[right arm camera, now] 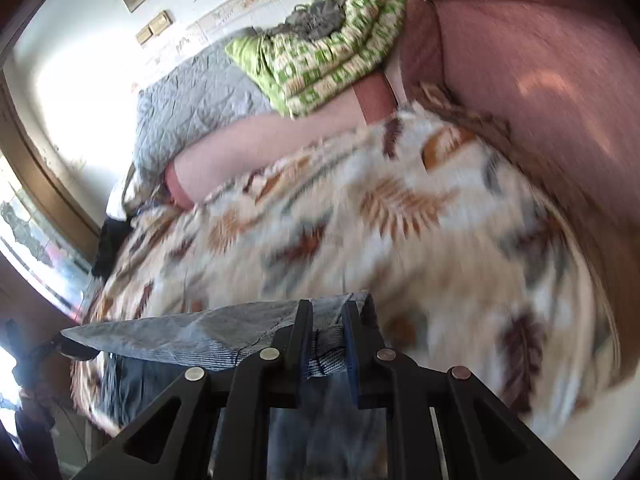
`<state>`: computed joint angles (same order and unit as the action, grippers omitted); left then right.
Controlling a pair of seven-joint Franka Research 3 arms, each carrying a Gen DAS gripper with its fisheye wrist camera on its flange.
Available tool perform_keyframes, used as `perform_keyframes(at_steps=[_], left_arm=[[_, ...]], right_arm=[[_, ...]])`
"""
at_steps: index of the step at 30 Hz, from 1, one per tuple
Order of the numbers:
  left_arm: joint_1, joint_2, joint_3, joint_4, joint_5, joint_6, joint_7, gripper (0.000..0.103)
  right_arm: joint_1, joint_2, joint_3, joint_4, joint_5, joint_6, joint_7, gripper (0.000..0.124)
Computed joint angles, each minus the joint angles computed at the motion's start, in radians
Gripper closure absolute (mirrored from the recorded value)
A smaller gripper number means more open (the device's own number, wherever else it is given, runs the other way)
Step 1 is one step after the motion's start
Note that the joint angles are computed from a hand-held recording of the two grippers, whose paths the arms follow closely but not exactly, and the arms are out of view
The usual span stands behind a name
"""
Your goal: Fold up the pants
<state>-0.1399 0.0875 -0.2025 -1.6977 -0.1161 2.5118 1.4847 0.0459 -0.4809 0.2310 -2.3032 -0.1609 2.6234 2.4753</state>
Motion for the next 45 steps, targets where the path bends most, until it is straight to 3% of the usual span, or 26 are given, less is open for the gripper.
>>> perform_keyframes(at_steps=[3,5,6,8,10,12,13,14,15,16,19,22,24,25,28,32,36,38,41,43,45], left_arm=[[-0.009,-0.057,0.006,-0.148,0.095,-0.024,-0.037,0.084],[-0.015,-0.058,0.01,-0.185,0.166,-0.085,-0.098,0.085],[-0.016,-0.061,0.013,-0.2,0.196,-0.118,-0.136,0.085],[-0.008,-0.088,0.02,-0.238,0.147,-0.136,-0.132,0.085],[-0.004,-0.121,0.024,-0.26,0.158,-0.127,-0.138,0.085],[-0.005,-0.145,0.024,-0.266,0.194,-0.101,-0.166,0.085],[-0.005,-0.157,0.024,-0.267,0.201,-0.082,-0.182,0.085],[-0.007,-0.168,0.024,-0.272,0.204,-0.066,-0.195,0.085],[-0.01,-0.176,0.023,-0.27,0.203,-0.053,-0.209,0.085],[-0.016,-0.18,0.021,-0.266,0.193,-0.049,-0.21,0.085],[-0.032,-0.18,0.017,-0.266,0.173,-0.027,-0.198,0.085],[-0.044,-0.172,0.011,-0.269,0.166,-0.031,-0.201,0.085],[-0.05,-0.16,0.01,-0.263,0.145,-0.043,-0.21,0.085],[-0.051,-0.15,0.011,-0.258,0.141,-0.049,-0.214,0.085],[-0.054,-0.126,0.006,-0.235,0.136,-0.074,-0.231,0.085],[-0.061,-0.102,-0.003,-0.206,0.155,-0.062,-0.237,0.085],[-0.075,-0.077,-0.016,-0.177,0.128,-0.032,-0.23,0.085],[-0.084,-0.057,-0.023,-0.158,0.135,-0.03,-0.227,0.085],[-0.093,-0.023,-0.029,-0.128,0.158,-0.026,-0.234,0.085],[-0.095,0.004,-0.026,-0.1,0.186,-0.039,-0.26,0.085],[-0.099,0.032,-0.024,-0.07,0.227,-0.07,-0.285,0.085]], right_arm=[[0.019,-0.073,0.036,-0.084,0.003,-0.094,0.03,0.108],[0.09,-0.053,-0.014,-0.092,0.082,-0.213,-0.042,0.099],[0.13,-0.019,-0.056,-0.069,0.154,-0.331,-0.088,0.098],[0.14,-0.008,-0.088,-0.063,0.219,-0.421,-0.089,0.098],[0.116,-0.071,-0.09,-0.121,0.222,-0.331,-0.061,0.096],[0.092,-0.097,-0.088,-0.151,0.22,-0.23,-0.05,0.077],[0.082,-0.089,-0.092,-0.161,0.23,-0.15,-0.047,0.058],[0.073,-0.077,-0.089,-0.167,0.235,-0.087,-0.043,0.053],[0.066,-0.041,-0.09,-0.165,0.241,0.003,-0.051,0.053],[0.066,-0.006,-0.09,-0.149,0.247,0.037,-0.063,0.053],[0.028,0.127,-0.067,-0.067,0.19,0.027,-0.052,0.053],[0.055,0.2,-0.082,-0.054,0.183,0.072,-0.068,0.053],[0.043,0.192,-0.047,-0.073,0.081,0.111,-0.037,0.084],[0.059,0.207,-0.055,-0.055,0.076,0.089,-0.069,0.097],[0.031,0.204,-0.012,-0.027,-0.066,0.041,0.028,0.107],[-0.035,0.197,0.008,0.027,-0.234,0.051,0.2,0.109],[-0.058,0.283,0.007,0.169,-0.385,-0.055,0.282,0.111],[-0.035,0.335,-0.028,0.22,-0.361,-0.102,0.229,0.111],[0.029,0.41,-0.097,0.271,-0.128,-0.191,0.084,0.11],[0.057,0.395,-0.109,0.256,-0.167,-0.216,0.119,0.105],[0.073,0.339,-0.097,0.227,-0.329,-0.258,0.27,0.103]])
